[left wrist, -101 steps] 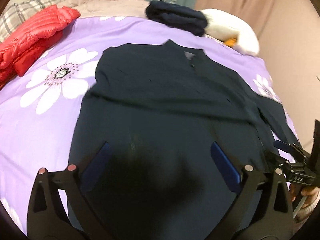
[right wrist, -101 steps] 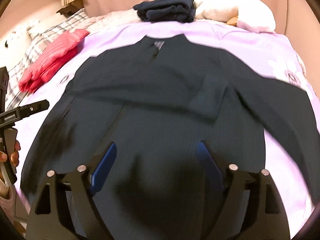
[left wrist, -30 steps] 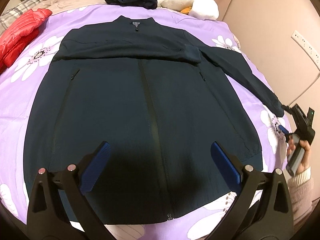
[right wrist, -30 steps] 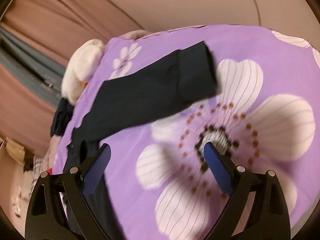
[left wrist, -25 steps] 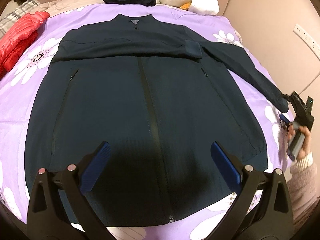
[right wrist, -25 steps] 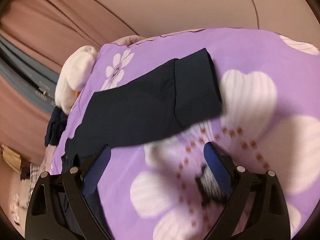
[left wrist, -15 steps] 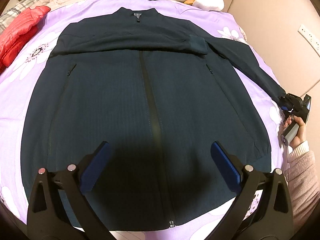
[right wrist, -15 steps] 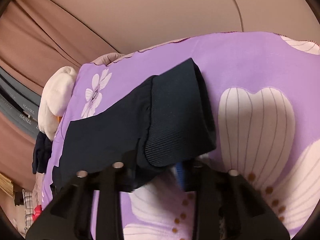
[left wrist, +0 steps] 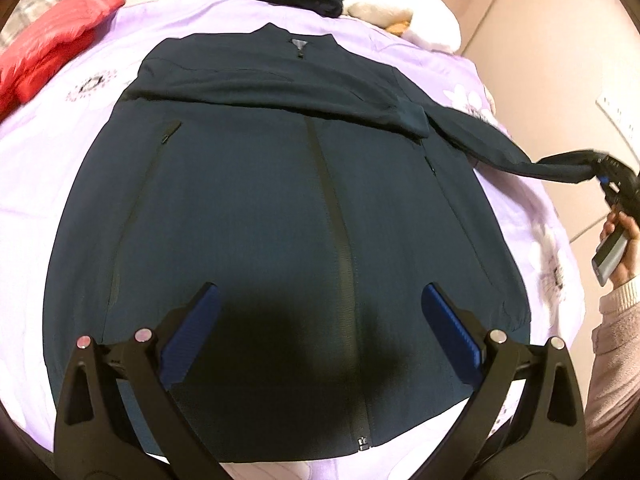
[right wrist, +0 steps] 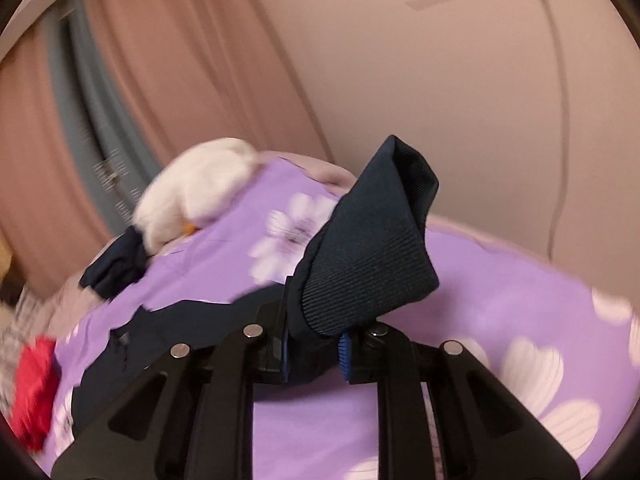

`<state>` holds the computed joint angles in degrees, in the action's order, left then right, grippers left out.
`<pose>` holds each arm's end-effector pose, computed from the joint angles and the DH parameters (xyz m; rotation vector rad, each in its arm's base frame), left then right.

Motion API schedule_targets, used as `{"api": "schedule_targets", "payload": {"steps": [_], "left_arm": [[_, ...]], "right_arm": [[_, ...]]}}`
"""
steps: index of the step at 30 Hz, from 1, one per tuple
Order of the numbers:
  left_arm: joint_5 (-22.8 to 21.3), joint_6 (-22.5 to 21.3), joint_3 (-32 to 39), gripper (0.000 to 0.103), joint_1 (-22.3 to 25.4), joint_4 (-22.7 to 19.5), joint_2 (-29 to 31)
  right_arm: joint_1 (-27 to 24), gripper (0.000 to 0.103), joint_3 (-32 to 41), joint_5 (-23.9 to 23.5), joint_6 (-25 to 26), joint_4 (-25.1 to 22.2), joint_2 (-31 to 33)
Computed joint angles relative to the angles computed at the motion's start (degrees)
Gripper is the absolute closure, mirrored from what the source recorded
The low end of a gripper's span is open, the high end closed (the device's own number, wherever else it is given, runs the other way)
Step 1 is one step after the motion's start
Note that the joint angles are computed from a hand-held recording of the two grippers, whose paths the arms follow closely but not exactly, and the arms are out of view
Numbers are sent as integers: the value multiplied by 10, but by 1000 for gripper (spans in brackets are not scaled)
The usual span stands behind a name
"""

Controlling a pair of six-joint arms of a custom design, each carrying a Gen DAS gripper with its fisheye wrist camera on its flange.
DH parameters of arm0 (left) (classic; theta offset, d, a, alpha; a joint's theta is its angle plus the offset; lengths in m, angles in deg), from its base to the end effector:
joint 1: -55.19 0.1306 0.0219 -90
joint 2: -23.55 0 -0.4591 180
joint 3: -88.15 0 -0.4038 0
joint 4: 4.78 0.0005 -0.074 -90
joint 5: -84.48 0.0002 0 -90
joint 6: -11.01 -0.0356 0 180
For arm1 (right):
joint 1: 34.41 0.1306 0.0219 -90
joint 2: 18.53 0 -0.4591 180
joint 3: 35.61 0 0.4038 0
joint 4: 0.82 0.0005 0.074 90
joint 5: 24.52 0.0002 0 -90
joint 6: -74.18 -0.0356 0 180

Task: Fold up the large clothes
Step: 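Lift the held sleeve with the right tool and fold it across the chest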

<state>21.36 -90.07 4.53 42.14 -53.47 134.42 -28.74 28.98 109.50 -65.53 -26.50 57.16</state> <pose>0.6041 -0.1571 0.3641 0.6921 2.5255 -0.6354 0.3849 0.0129 0.4379 1.1166 1.6890 -0.2483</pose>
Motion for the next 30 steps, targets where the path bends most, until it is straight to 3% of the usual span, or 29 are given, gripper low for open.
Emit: {"api": "schedule_targets", "payload": {"steps": [6, 18, 21, 30], "left_arm": [[36, 16, -1, 2, 28, 6, 4], [81, 28, -4, 2, 77, 26, 10], [87, 39, -2, 2, 91, 33, 15], [92, 65, 10, 2, 119, 37, 36]], "right_arm": [[67, 85, 137, 24, 166, -9, 75], [139, 85, 399, -7, 312, -103, 266], [155, 85, 478, -21, 345, -144, 327], [194, 85, 738, -78, 391, -338, 533]]}}
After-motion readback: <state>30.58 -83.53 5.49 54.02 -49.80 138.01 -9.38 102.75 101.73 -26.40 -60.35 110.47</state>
